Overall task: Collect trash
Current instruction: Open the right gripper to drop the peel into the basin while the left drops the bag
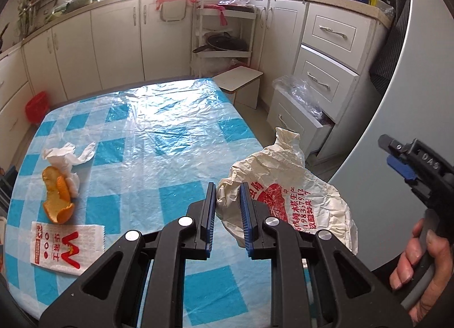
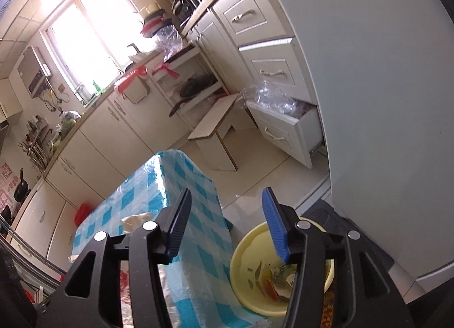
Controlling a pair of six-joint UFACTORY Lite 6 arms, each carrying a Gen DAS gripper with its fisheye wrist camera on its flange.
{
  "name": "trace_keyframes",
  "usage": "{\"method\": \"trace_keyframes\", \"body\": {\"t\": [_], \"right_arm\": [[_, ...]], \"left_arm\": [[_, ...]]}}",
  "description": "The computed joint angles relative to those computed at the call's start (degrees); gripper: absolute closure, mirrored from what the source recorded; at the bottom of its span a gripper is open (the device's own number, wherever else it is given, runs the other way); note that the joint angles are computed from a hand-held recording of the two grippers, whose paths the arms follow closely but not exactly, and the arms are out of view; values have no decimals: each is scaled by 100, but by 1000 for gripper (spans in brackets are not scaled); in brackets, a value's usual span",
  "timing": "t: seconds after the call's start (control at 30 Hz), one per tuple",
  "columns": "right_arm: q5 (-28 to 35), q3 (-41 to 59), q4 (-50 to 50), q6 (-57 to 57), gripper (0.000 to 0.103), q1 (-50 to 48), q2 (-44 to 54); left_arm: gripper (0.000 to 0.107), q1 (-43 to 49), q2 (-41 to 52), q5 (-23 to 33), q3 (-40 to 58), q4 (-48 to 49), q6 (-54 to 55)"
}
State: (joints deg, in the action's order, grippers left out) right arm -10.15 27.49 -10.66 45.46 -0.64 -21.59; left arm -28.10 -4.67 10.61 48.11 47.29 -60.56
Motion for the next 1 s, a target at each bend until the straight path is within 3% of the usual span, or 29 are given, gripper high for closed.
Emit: {"method": "trace_keyframes", "body": {"t": [0.07, 0.17, 0.4, 0.5, 0.77, 0.87, 1.0], "right_arm": [[-71, -62, -409, 468, 52, -165, -172], [-219, -102, -1348, 1499, 51, -460, -223], [-496, -80, -2386, 2625, 51, -770, -110], [-567, -59, -2551, 2809, 51, -820, -76], [-634, -9, -2745, 3071, 51, -740, -13], [-536, 50, -2395, 2746, 48, -471, 16], [-327, 263, -1100, 1498, 47, 167, 196]], "left_arm": [[91, -358, 500, 240, 429, 1107, -1145], [91, -899, 1294, 679, 1148, 1869, -1917], [85, -1463, 2717, 1097, 2510, 1321, -1405], [72, -1507, 2820, 1078, 2670, 1142, -1187], [54, -1134, 1489, 813, 1472, 1162, -1524], [46, -846, 658, 796, 779, 1032, -1481], [37, -173, -658, 803, -202, 433, -808]]}}
